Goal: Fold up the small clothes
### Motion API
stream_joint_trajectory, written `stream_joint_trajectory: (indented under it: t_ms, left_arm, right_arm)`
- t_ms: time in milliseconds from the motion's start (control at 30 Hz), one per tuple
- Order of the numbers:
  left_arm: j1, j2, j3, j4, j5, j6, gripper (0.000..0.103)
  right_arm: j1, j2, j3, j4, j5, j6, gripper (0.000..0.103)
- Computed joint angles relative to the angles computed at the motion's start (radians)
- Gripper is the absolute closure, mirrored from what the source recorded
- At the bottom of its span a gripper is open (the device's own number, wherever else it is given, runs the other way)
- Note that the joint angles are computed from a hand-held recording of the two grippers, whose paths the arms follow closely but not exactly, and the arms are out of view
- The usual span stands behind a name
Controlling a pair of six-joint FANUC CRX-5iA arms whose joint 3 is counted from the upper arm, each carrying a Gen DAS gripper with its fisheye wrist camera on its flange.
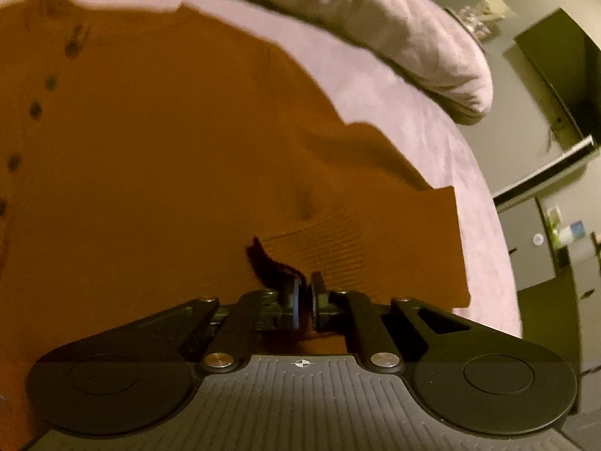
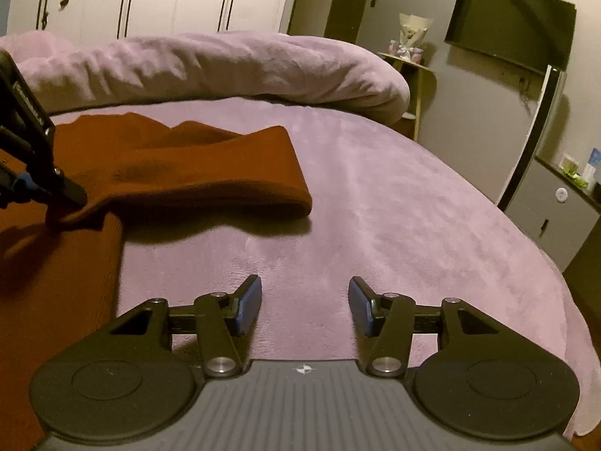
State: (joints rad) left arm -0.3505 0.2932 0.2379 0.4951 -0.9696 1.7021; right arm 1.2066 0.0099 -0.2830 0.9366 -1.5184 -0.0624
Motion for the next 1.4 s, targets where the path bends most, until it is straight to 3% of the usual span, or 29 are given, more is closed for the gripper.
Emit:
stream_joint_trajectory:
  t_ms: [167,333,500,667,833,967,1267,1400]
  left_arm:
    - [0.049,-0.064,-0.037,0.002,0.050,-0.038,0.097]
    - [0.138,-0.136,-0.021,-0.176,0.047,0.020,0.097]
    - [0.198,-0.167,0.005,-0.422,-0.024,0.119,0.097]
    - [0.228,-0.189,-0.009,-0.556,-0.051,0.167,0.097]
    - [0.263,-0.190,-0.033,-0.537,-0.022,0.164,0.097]
    - [0.283,-0.200,-0.054,-0.501,0.025,0.154,0.097]
    - [0.315,-0.285,-0.177,-0.444,0.291,0.127,0.097]
    - [0.323,-0.267,-0.146,-0.515,0.240,0.187,0.097]
  right_arm:
    - [-0.012,0.017,0.036,-0.019,-0.020,0.022,0.046]
    - [-0.011,0.024,0.058,0.011,-0.001,0.028,0.045]
    - [-0.018,0.033,0.069,0.068,0.106,0.058,0.042]
    - [-0.050,0.078,0.116,0.097,0.215,0.125,0.042]
    - [-0.101,0.149,0.183,0.111,0.326,0.214,0.042]
    - [-0.137,0.227,0.261,0.088,0.341,0.317,0.042]
    - [-0.159,0.304,0.316,0.106,0.313,0.368,0.043]
    - [-0.164,0.316,0.313,0.125,0.289,0.345,0.044]
